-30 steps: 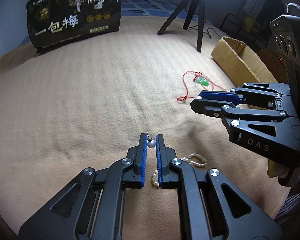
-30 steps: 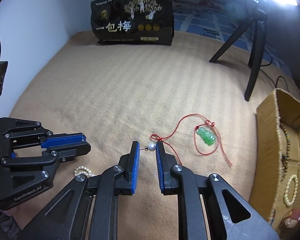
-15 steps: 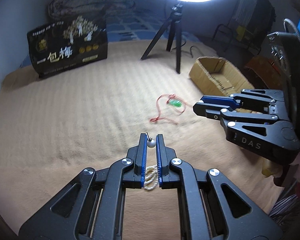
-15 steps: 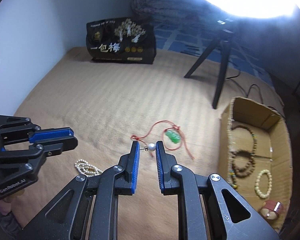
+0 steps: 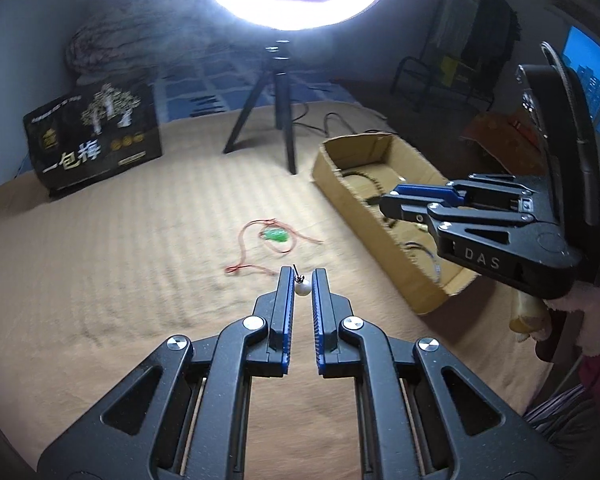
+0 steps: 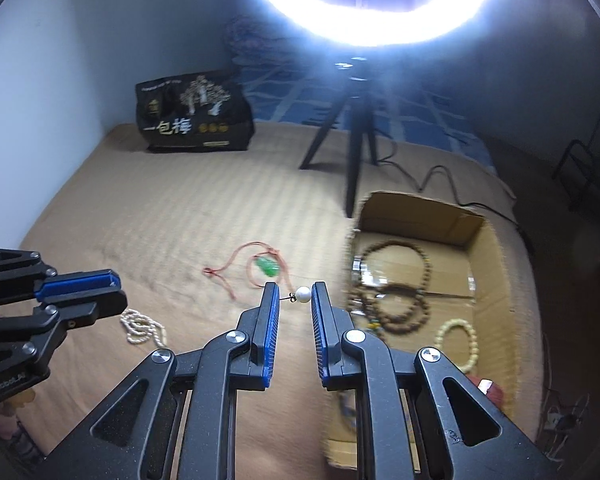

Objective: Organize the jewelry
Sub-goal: 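Carry both pearl earrings over the cardboard box with both tools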

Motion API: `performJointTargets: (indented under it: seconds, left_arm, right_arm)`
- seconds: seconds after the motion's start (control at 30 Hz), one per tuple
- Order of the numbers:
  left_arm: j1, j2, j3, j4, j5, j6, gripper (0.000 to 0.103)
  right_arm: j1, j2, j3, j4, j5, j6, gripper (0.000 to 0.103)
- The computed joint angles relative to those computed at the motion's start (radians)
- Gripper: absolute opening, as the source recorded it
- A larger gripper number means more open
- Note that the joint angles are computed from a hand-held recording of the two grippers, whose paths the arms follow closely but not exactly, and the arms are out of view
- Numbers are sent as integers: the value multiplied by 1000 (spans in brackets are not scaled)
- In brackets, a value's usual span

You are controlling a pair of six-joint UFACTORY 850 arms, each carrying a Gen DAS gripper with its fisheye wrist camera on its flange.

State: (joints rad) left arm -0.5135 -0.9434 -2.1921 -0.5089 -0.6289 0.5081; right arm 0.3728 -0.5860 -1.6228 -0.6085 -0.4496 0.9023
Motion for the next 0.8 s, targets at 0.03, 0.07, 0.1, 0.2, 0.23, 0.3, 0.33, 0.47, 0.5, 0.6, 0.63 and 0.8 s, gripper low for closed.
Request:
performJointTargets:
  seconds: [0.03, 0.07, 0.1, 0.2, 0.23, 0.3, 0.33, 0.47, 0.5, 0.6, 0.63, 0.8]
  left_arm:
    - [-6, 0, -1, -5, -1, 3, 7]
    - [-10, 0, -2, -8, -1, 6, 7]
    - [-15, -1, -3, -12, -2, 7, 7]
    - [-35, -14, -26, -20, -13, 8, 7]
    - [-39, -15, -28, -22, -14, 8, 7]
    - [-54, -25, -44, -26, -21, 10, 7]
    - [-60, -31, -53, -28, -25, 11, 7]
    - [-83, -60, -97, -29, -42, 9, 7]
    - [-87, -66, -106, -29, -46, 9, 7]
    - [-102, -99, -156, -22, -68, -6, 7]
    - [-107, -110, -173, -20, -74, -12, 7]
    - [-125, -172, -270, 0, -111, -34, 7]
  right_arm:
    - [-3, 12, 17, -9, 11, 31, 14]
    - [-7, 20, 29, -21, 11, 45, 14]
    - [-13, 32, 45, -33, 11, 61, 14]
    - [-26, 58, 83, -68, 12, 107, 14]
    - [-29, 65, 93, -76, 12, 116, 14]
    - [-38, 84, 118, -91, 13, 137, 14]
    - [-42, 88, 125, -83, 14, 128, 14]
    - [-61, 115, 165, -104, 18, 166, 14]
    - [-66, 120, 174, -105, 19, 173, 14]
    - [-81, 130, 197, -116, 25, 192, 14]
    - [-84, 133, 202, -122, 24, 199, 14]
    - [-107, 140, 226, -115, 36, 207, 14]
